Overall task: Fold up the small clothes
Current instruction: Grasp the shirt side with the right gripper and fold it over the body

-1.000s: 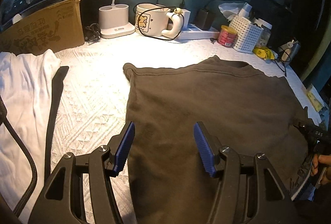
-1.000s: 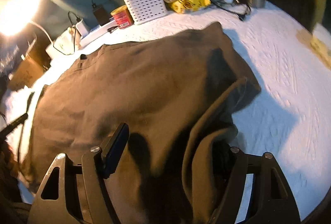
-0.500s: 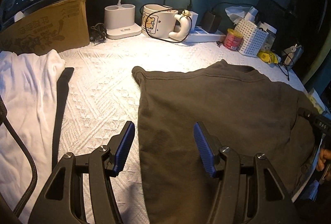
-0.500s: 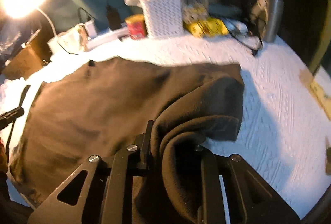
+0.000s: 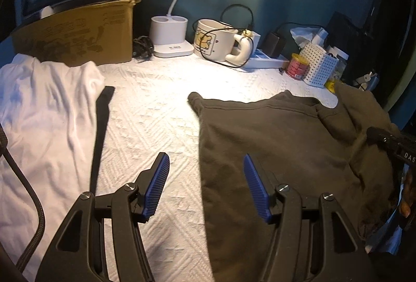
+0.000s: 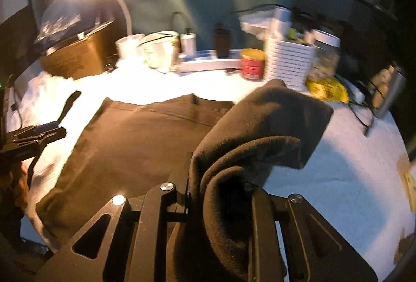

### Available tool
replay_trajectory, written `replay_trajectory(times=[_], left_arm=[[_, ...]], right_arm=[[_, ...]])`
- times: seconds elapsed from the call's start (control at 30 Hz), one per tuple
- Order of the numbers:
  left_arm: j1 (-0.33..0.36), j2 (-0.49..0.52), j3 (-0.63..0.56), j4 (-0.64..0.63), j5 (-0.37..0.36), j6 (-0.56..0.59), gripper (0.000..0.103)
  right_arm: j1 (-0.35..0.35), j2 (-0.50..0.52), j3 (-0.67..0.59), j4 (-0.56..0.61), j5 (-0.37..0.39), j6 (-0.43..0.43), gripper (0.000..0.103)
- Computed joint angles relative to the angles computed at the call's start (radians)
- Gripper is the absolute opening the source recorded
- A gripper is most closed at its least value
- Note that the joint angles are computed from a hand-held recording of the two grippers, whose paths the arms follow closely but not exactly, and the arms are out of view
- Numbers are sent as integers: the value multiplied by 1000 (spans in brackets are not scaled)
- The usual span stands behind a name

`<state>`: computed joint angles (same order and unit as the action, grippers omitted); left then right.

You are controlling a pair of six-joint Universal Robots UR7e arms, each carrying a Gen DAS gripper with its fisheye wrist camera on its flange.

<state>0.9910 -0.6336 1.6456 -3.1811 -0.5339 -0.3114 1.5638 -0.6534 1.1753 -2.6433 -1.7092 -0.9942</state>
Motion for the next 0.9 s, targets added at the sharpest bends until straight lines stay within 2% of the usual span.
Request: replay_trajectory(times=[0.37,0.47,0.6,0.67,0.73,0.8,0.9], left_arm=[[3,-51,89,-61,29,-29,59],[4,-58,107,-72,30,-39,59],[0,-64,123,-80,35,-44,59],[-2,-68,130,-84,42,-46,59],[-6,-72,137,-86,52,-47,59],[-12,-79,146,-90,69,-50,59],[-25,-89,162,-97,98,-58,59]], right_arm=[[61,40,47,63,-39,-57,19],[76,45,88,49,-81,-106,19],[92,54,124,41,-164,-130,22],[94,45,117,116,-148,-88,29],[92,32,95,231,-101,-36,42],[89,14,96,296,-51,-15,49],[89,-13,105,371,-6,-15,49]])
